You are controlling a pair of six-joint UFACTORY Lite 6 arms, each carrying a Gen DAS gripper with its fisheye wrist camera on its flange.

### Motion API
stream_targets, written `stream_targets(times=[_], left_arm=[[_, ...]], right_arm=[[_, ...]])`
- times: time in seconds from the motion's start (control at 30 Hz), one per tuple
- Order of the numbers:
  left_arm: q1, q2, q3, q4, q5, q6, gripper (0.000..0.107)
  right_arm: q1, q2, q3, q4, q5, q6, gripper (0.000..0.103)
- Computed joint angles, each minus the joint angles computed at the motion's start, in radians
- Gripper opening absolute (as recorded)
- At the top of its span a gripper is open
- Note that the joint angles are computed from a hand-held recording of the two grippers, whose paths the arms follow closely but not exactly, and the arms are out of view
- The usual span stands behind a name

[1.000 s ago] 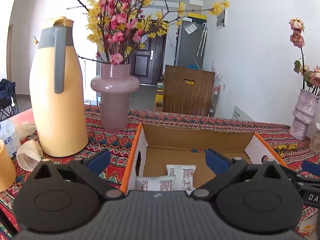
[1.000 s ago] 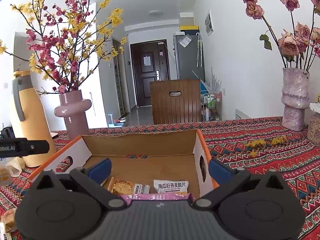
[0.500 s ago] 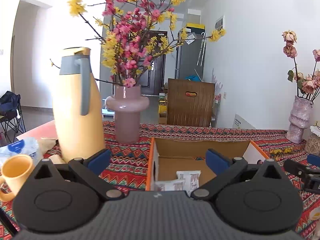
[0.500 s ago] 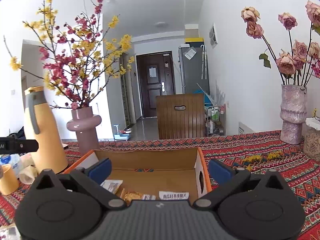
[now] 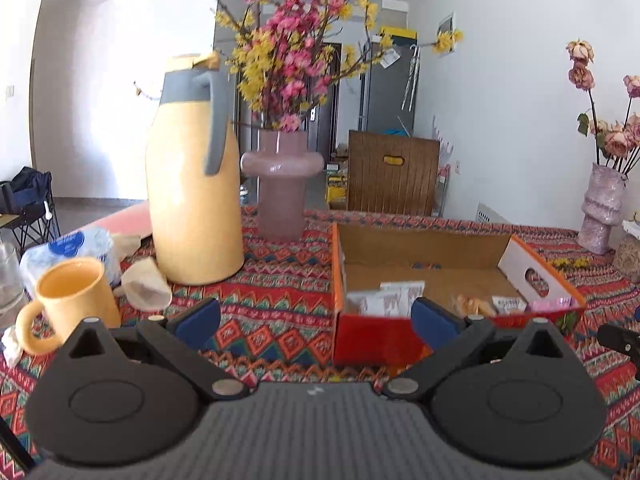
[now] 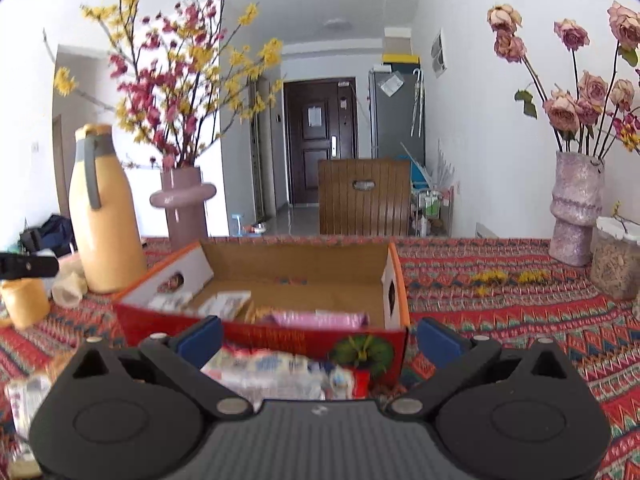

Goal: Organize snacks

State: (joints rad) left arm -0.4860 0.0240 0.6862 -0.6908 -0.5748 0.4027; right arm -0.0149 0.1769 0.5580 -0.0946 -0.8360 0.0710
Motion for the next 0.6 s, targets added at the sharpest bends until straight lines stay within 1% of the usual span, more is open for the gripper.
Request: stream_targets(times=[0.1, 0.27, 0.4, 0.5, 0.6], left_arm=[[0.016, 0.005, -0.027, 0.056, 0.006, -0.048, 0.103], [0.039, 0.065, -0.029, 0.151, -0.023, -0.150, 0.103], [0.056, 0.145, -0.025, 0.222, -0.083, -0.238, 0.103], [0.053, 0.199, -0.011, 0.203, -0.117, -0.236, 0.103], [0.059, 0.194, -0.026, 0.234, -0.135, -0.263, 0.103]], right_arm=[[0.000, 0.009, -0.031, 0.003, -0.012, 0.000, 0.103], [-0.008, 0.059, -0.034, -0.008, -0.041, 0.032, 0.103], [-0.014, 0.144, 0.005, -0.018, -0.069, 0.057, 0.103], [-0.019, 0.192, 0.036, -0.029, -0.073, 0.070, 0.103], [-0.021, 0.213, 0.045, -0.043, -0.092, 0.074, 0.103]])
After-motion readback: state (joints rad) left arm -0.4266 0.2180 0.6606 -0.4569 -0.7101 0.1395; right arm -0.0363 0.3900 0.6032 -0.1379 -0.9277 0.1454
